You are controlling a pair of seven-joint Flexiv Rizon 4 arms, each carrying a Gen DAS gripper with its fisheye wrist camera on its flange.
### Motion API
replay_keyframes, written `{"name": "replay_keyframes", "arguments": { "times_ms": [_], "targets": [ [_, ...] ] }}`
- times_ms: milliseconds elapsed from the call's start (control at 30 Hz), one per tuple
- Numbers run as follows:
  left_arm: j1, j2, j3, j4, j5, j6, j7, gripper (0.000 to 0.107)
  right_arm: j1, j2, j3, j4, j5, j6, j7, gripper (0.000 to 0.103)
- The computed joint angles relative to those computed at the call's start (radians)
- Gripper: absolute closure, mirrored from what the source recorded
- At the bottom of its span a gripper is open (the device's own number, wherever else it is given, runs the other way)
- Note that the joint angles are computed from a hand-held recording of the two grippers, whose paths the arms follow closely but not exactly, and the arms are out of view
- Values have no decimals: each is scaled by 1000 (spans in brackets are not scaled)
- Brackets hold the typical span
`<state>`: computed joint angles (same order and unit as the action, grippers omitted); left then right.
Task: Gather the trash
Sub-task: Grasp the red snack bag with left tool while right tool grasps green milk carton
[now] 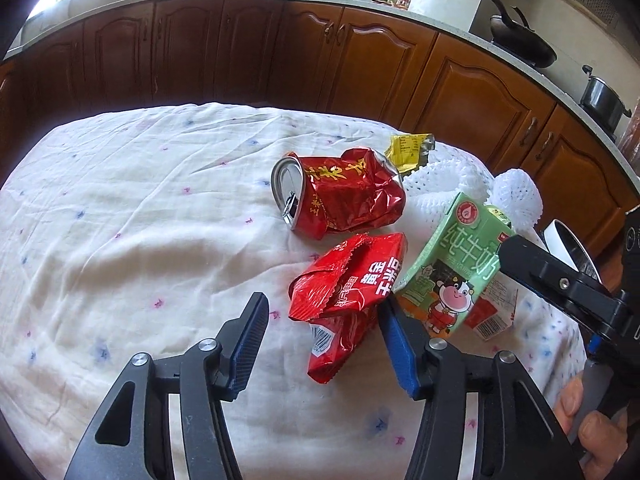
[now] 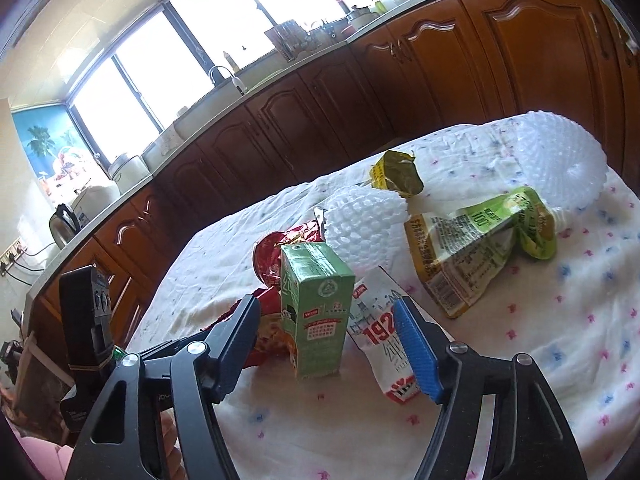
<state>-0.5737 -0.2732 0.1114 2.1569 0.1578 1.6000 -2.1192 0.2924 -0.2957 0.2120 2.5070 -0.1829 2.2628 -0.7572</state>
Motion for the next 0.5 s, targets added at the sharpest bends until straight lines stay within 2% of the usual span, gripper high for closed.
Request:
{"name": "replay_keyframes", "arguments": {
  "times_ms": [67, 100, 133, 167, 300, 500],
  "targets": [
    [35, -7, -43, 3, -21, 3, 32, 63, -21, -21, 6, -20, -45, -1, 16, 39],
    [56, -7, -70, 8, -37, 5, 55, 70, -26, -28, 6, -29, -60, -9, 24, 46],
    [66, -9, -85, 8, -50, 2, 72, 70, -34, -35, 9, -36, -79, -15, 33, 51],
    [63, -10, -84, 7, -53, 6, 79, 73, -44, -38, 13, -38, -96, -21, 44, 68],
    [-5, 3, -21, -2, -21, 18, 62, 79, -15, -17, 5, -13, -49, -12, 29, 69],
    [32, 32, -108, 19, -65, 74, 134, 82, 24, 70, -5, 72, 88, 38, -14, 69]
  ]
}}
